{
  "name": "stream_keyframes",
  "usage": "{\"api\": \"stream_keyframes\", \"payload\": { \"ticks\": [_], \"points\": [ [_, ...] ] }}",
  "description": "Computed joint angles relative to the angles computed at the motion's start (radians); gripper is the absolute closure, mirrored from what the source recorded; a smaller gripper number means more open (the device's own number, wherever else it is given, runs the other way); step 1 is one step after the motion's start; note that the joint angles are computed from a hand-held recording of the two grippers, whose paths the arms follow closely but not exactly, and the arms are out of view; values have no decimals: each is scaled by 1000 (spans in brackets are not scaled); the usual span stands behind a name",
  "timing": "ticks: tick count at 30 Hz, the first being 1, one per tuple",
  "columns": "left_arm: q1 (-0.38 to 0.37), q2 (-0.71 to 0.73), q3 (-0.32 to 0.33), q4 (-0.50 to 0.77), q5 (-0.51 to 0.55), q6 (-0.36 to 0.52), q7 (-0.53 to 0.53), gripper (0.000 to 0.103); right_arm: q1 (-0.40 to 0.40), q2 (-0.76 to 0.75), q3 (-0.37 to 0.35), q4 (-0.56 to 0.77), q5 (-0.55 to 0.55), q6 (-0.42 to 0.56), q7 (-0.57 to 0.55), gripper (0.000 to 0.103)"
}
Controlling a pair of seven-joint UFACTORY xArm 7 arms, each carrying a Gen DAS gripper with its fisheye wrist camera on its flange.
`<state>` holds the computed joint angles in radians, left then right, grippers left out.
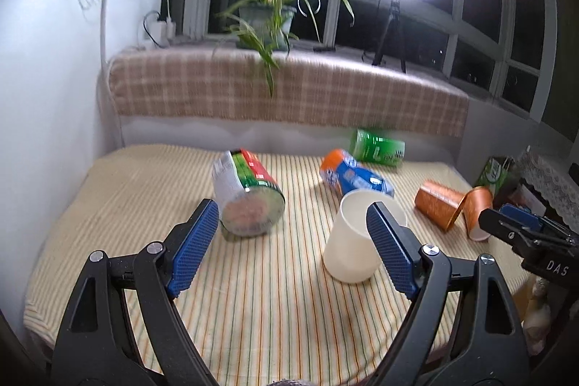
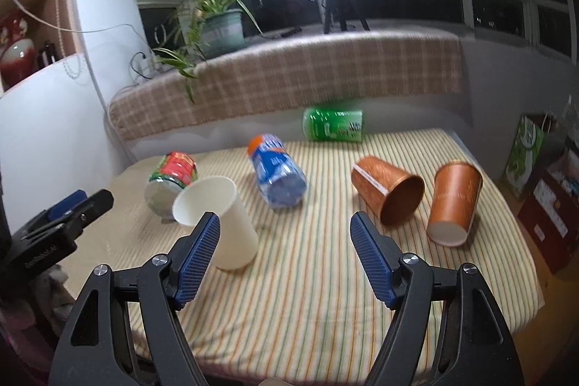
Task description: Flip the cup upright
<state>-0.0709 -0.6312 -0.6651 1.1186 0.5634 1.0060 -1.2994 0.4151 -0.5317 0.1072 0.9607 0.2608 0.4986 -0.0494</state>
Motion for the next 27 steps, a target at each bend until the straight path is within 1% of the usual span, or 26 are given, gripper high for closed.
{"api": "stream_keyframes", "payload": {
  "ticks": [3, 5, 8, 12, 13, 14, 16, 20, 23, 24, 27],
  "points": [
    [10, -17, -9, 9, 17, 10, -2, 16, 3, -2, 6, -2, 0, -21, 5, 27],
    [20, -28, -18, 13, 25, 13, -2, 12, 4, -1, 10, -1, -4, -34, 8, 27],
    [39, -42, -34, 26, 32, 19, 5, 12, 3, -6, 20, -7, -15, -64, 19, 23],
    [69, -58, -54, 41, 33, 18, 19, 11, -8, -13, 38, -18, -44, -104, 45, 21],
    [76, -60, -59, 42, 31, 17, 22, 10, -8, -14, 39, -19, -50, -111, 51, 20],
    [86, -62, -66, 45, 32, 17, 26, 6, -9, -14, 42, -22, -56, -121, 57, 19],
    [103, -73, -77, 46, 31, 19, 29, 0, -23, -15, 56, -29, -79, -142, 77, 18],
    [135, -92, -94, 51, 17, 24, 39, 0, -44, -15, 75, -38, -128, -165, 112, 17],
    [148, -100, -94, 47, -3, 17, 48, 0, -48, -14, 77, -46, -146, -181, 132, 3],
    [152, -102, -95, 47, -8, 16, 51, 0, -56, -17, 83, -51, -154, -194, 145, 1],
    [165, -106, -97, 47, -21, 15, 63, 0, -66, -21, 90, -56, -179, -207, 169, 1]
  ]
}}
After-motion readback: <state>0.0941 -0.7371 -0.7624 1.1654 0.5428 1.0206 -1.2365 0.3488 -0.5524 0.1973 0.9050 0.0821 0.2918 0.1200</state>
